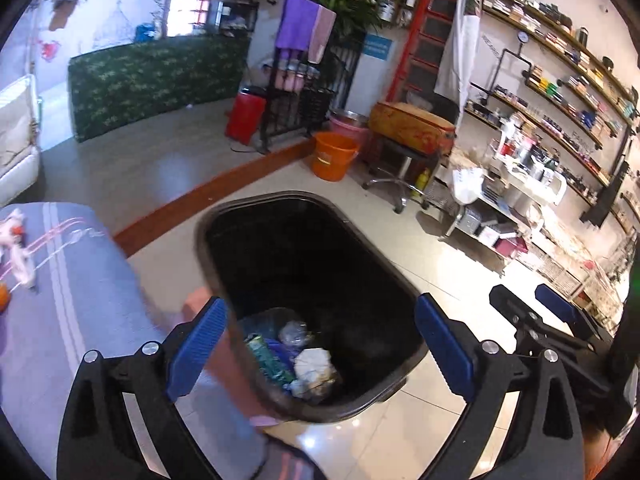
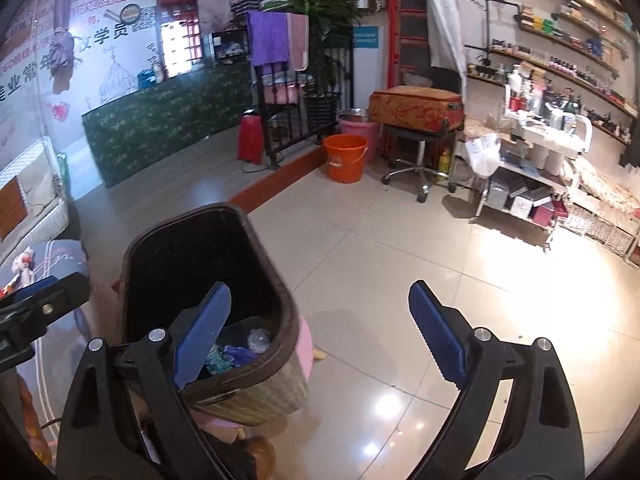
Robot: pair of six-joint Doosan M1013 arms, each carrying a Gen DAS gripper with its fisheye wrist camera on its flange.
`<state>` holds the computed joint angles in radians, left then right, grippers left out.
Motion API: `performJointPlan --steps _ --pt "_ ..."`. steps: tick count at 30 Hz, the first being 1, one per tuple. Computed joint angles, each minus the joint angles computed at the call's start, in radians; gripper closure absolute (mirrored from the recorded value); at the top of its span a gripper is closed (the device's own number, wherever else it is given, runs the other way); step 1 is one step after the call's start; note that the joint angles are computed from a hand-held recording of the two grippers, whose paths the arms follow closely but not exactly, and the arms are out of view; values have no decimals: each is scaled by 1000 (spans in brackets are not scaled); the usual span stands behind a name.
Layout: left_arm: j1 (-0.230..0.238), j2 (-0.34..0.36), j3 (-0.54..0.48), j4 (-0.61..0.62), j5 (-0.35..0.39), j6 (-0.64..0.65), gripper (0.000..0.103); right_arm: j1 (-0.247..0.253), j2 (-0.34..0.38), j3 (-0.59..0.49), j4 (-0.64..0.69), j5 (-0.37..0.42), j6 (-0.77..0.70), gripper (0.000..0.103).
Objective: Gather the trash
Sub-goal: 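Move both tools back over the table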
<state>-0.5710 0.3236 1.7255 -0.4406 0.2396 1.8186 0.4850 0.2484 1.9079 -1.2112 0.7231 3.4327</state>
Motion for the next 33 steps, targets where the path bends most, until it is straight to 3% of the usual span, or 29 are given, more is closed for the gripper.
performJointPlan --steps 7,10,12,17,21,25,33 --pt "12 -58 74 369 -50 -360 6 13 20 -25 20 -110 -42 13" --pt "24 -82 104 464 -65 -465 6 21 33 -42 49 -163 -95 13" --pt "33 -97 121 600 -65 -610 6 32 44 -57 72 -193 -128 13" --pt "72 -143 171 768 -64 -803 6 54 69 -96 162 -289 -258 13" --pt "103 -183 217 1059 -43 -1129 6 74 91 -132 259 -346 -387 13" --pt "140 -222 263 1239 -10 -1333 6 90 114 -177 482 -419 -642 13" --pt "228 -273 316 1312 76 -1400 6 131 169 -270 974 -439 -1233 13"
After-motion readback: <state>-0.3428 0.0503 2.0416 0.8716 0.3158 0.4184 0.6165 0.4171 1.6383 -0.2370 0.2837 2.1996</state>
